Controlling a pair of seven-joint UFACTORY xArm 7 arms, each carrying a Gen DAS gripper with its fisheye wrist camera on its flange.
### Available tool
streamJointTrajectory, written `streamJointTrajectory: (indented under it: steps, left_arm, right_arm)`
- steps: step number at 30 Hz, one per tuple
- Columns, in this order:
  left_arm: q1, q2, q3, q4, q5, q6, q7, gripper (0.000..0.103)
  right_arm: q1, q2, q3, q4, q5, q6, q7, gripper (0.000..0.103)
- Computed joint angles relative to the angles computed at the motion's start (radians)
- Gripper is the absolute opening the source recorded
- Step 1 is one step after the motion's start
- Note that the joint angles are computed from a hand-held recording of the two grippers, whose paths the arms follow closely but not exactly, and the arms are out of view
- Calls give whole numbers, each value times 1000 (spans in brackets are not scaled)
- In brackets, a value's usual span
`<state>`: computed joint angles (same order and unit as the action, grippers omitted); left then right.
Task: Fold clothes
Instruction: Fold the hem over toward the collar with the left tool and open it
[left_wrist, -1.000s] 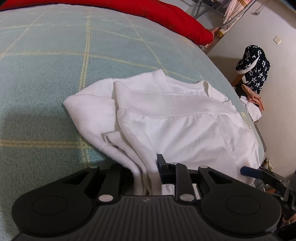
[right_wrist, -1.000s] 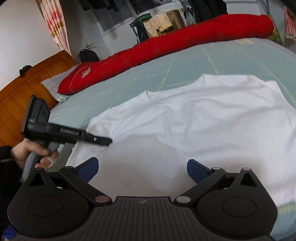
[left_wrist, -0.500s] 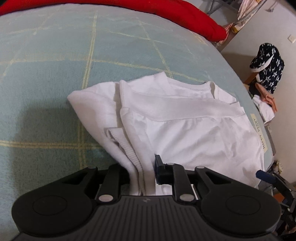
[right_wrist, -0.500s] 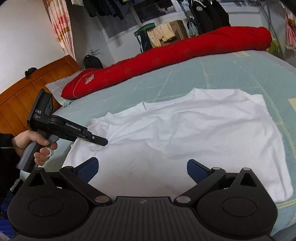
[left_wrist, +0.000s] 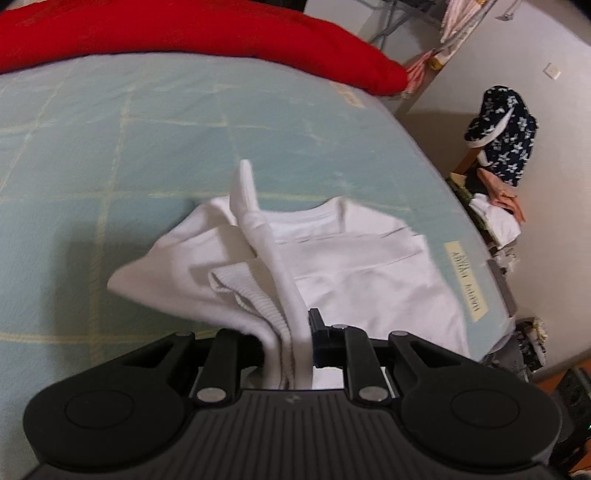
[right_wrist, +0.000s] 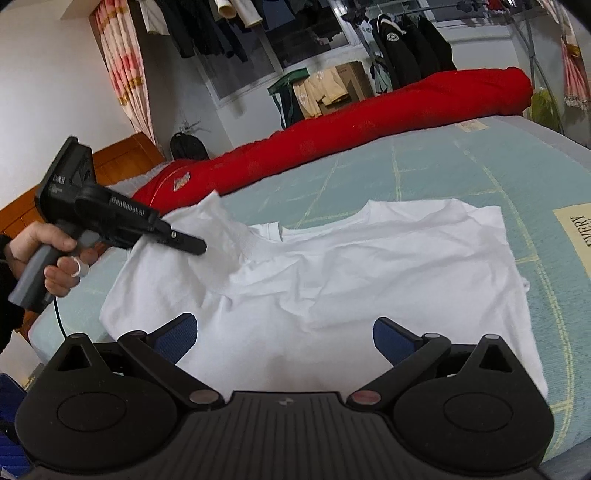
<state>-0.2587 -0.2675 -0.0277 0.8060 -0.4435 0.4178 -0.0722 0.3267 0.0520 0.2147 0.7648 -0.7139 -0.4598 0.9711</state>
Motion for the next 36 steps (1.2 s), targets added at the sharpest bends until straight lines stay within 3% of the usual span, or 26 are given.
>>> streamJointTrajectory:
  steps: [15, 24, 36]
  left_arm:
    - [-43, 209, -83, 245, -44, -45, -66, 16]
    - [-63, 383, -140, 422, 81, -3, -165, 16]
    - [-110, 565, -153, 585, 246, 47, -329, 17]
  right_arm:
    - [-5, -90, -65, -146, 139, -92, -100, 103]
    - [-16, -160, -101, -239, 236, -131, -158, 103]
    - [-26, -188, -134, -297, 300, -147, -192, 103]
